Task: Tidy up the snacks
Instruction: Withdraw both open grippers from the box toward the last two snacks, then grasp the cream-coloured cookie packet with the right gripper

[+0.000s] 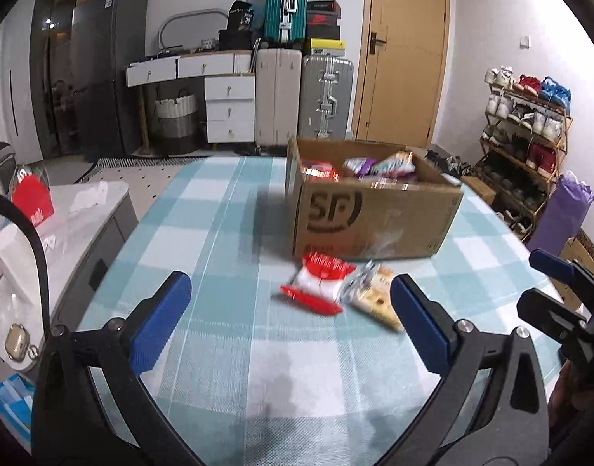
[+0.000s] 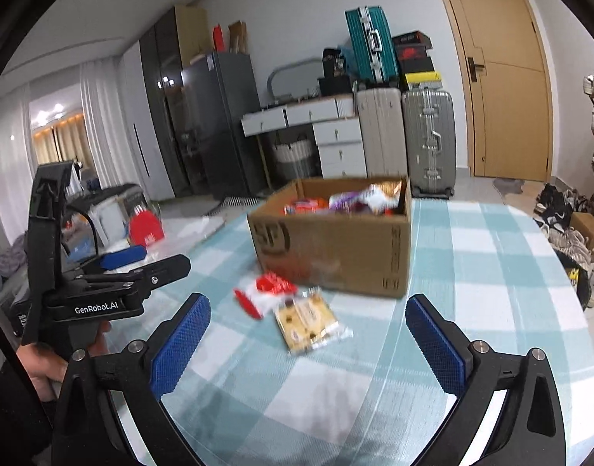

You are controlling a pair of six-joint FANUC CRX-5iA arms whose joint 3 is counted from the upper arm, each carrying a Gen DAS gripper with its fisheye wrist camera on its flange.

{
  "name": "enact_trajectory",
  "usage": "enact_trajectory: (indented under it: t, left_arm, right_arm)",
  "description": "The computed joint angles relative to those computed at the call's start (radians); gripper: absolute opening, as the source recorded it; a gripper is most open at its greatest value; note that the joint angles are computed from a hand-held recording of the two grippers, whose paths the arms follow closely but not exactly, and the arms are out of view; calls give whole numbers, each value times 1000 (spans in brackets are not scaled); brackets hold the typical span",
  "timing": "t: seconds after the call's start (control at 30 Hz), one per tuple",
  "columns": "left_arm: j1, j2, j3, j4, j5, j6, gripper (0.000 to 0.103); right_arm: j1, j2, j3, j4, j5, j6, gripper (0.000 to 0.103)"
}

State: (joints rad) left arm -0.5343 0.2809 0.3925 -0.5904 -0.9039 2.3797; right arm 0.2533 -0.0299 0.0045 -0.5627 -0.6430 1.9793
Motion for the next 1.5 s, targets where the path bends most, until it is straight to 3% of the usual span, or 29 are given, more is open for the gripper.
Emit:
enact_trajectory:
  t: [0.33,0.5,0.6,0.7,0.77,0.83,1.3,1.5]
  left_arm:
    - [38,40,-47,76,68,-22,102]
    - [45,53,-39,100,70,-44,102]
    - [55,62,-37,122,75,-50,101]
    - [65,74,-18,125,24,-9,101]
    - [112,56,-78,231,104,-50,101]
    - [121,45,-100,234,118,-22,101]
    - [177,58,-141,374,160,-76,101]
    - [182,61,-142,394,153,-90,101]
  right_arm:
    - [13,57,-11,9,2,-39,102]
    - [54,107,12,121,9,-103,102]
    - [77,152,48,173,-13,-123,102]
    - [101,210,102,231,-48,-147,102]
    - [115,244,132,276,-59,-187,102]
    - [139,283,162,358,-76,-247,102]
    - [157,472,392,372,-297,-217,102]
    - [178,477,378,421,-278,-235,99]
